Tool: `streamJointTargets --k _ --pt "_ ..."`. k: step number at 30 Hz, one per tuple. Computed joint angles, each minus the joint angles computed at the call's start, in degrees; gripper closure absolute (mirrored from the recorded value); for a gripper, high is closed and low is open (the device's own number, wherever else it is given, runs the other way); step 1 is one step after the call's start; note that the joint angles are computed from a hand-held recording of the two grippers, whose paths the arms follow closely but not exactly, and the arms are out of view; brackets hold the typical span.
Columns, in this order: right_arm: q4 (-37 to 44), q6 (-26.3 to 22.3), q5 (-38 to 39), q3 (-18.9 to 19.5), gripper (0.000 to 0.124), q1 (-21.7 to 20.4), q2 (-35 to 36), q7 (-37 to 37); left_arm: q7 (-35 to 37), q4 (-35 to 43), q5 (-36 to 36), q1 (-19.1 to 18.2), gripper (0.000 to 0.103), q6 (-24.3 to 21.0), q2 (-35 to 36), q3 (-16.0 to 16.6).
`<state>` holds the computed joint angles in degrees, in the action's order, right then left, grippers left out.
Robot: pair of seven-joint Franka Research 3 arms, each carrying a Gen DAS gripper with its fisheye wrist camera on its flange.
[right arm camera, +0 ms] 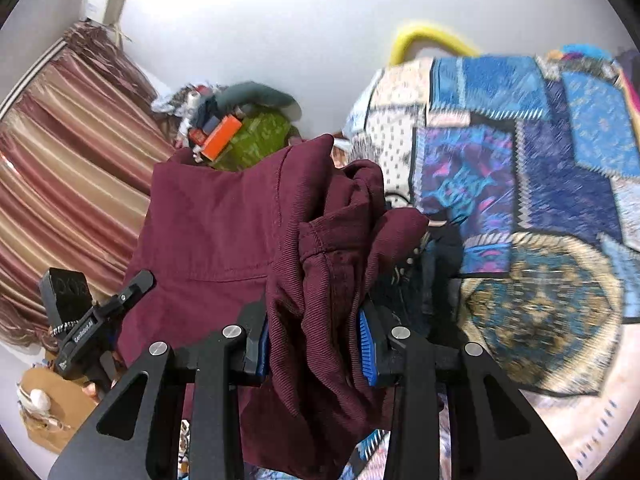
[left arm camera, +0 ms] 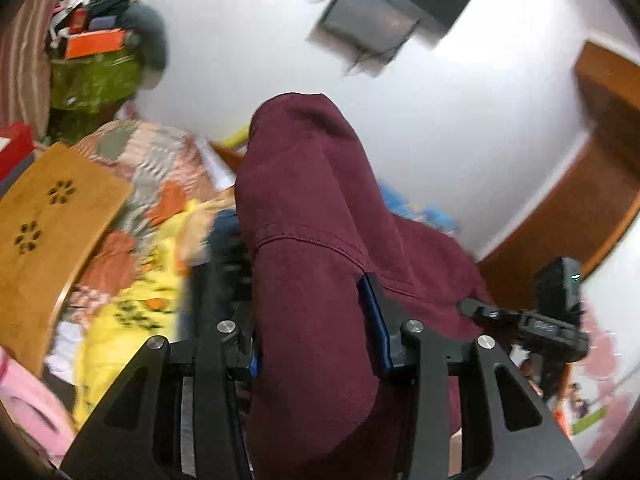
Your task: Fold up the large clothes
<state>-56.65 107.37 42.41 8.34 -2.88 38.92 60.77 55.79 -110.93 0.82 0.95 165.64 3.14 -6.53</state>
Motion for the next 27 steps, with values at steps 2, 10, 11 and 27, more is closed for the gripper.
streamJointTargets --k 2,10,11,27 --pt "3.61 -0.82 -2.77 -0.67 0.093 2.13 4.05 2.29 -1.97 0.96 2.2 0.46 0.059 -2.52 2.67 0.94" --pt "2.53 1.8 -8.43 -0.86 0.078 4.23 5.84 1.71 -12.34 -1.75 13.12 0.28 0.042 -2.88 3.22 2.6" --pt "2.6 1.38 -8.83 -0.9 0.077 4.24 5.59 1.51 -14.64 -1.43 15.06 -0.18 0.042 -4.77 2.69 2.8" --pt "-34.69 15.82 3.95 -4.41 0.071 1.56 -29.1 -19.31 -31.72 -3.43 42.52 -5.99 0.041 -26.62 -17.81 -8.0"
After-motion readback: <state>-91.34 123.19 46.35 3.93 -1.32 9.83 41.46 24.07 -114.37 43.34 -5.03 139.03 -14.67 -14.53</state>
